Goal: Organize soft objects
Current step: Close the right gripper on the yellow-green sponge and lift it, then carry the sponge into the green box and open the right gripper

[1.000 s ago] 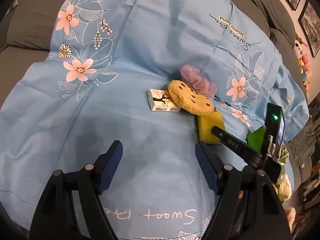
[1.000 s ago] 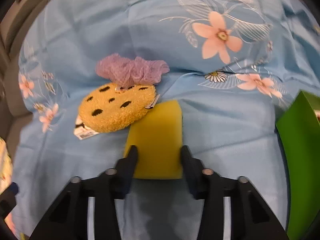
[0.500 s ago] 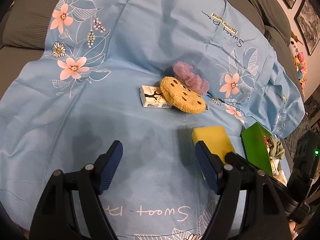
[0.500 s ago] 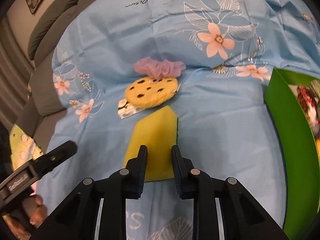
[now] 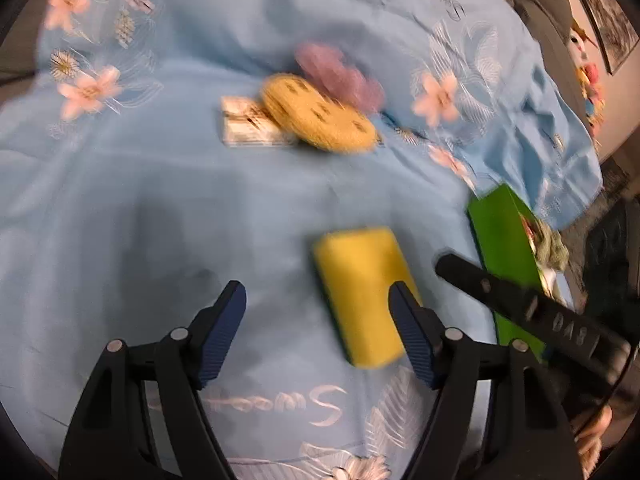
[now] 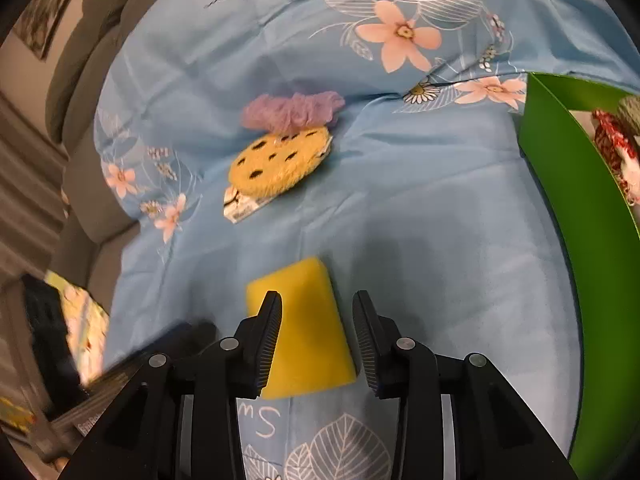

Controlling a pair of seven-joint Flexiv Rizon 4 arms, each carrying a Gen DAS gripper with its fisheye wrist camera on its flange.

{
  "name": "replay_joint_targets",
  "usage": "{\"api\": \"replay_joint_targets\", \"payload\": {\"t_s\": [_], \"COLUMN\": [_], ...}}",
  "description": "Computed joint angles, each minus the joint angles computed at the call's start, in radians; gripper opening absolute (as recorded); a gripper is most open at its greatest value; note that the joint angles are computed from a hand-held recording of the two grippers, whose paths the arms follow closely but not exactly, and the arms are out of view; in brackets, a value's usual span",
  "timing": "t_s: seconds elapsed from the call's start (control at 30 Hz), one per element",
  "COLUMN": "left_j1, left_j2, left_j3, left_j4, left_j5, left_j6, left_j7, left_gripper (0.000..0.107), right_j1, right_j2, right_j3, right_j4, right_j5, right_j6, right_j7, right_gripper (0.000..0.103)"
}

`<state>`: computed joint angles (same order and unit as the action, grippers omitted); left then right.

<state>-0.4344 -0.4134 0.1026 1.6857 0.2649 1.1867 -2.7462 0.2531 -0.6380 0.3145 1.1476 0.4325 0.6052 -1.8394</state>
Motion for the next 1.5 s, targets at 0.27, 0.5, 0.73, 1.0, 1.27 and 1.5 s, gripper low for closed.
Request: {"api": "replay_joint_targets", "payload": {"t_s": [0.27,0.5,0.73,1.0,1.27,1.5], "left_j1": [0.03,-0.007,-0.112,-0.103,-0.041,-0.033], "left_j2": [-0.064,-0.089,-0.105,-0.203,-0.384,-0.533], "left_j3": [-0.059,-0.018,0.096,0.059,-0.095,-0.172], "left_j4": [-0.007,-0.023,-0.141,-0.363,-0.62,-0.835], "left_j5": [-0.145,-0.152,0.008,0.067,-0.111,-0.274], "left_j6": [0.04,0.083,0.075,0.125,0.12,0.01], "left_j7": [0.15,0.178,0.099,0.181,0.48,0.66], "left_gripper": [0.044,0.034,0.031,0.031,0.031,0.031], "right_j1": [-0.001,0.019,0.003,-0.058,-0.067,-0.113], "right_j2": [-0.072,-0.082,-0.012,0.054,0.063,0.009], "right_j3": [0.009,-0.005,-0.001,-0.012,-0.072,-0.082], "right_j4": [-0.101,-0.093,-0.023,0.003,0.039,-0.024], "right_j5": [0.031,0.006,0.027,0.082,-0.039,-0.086], "right_j6": [-0.168,-0.16,-0.025,0.147,0.337,0.31], "right_j7": [0.022,0.038,-0.009,0.003,0.17,0.269], "right_gripper": [0.038,0.038,0.038,0.038,0.038,0.038]}}
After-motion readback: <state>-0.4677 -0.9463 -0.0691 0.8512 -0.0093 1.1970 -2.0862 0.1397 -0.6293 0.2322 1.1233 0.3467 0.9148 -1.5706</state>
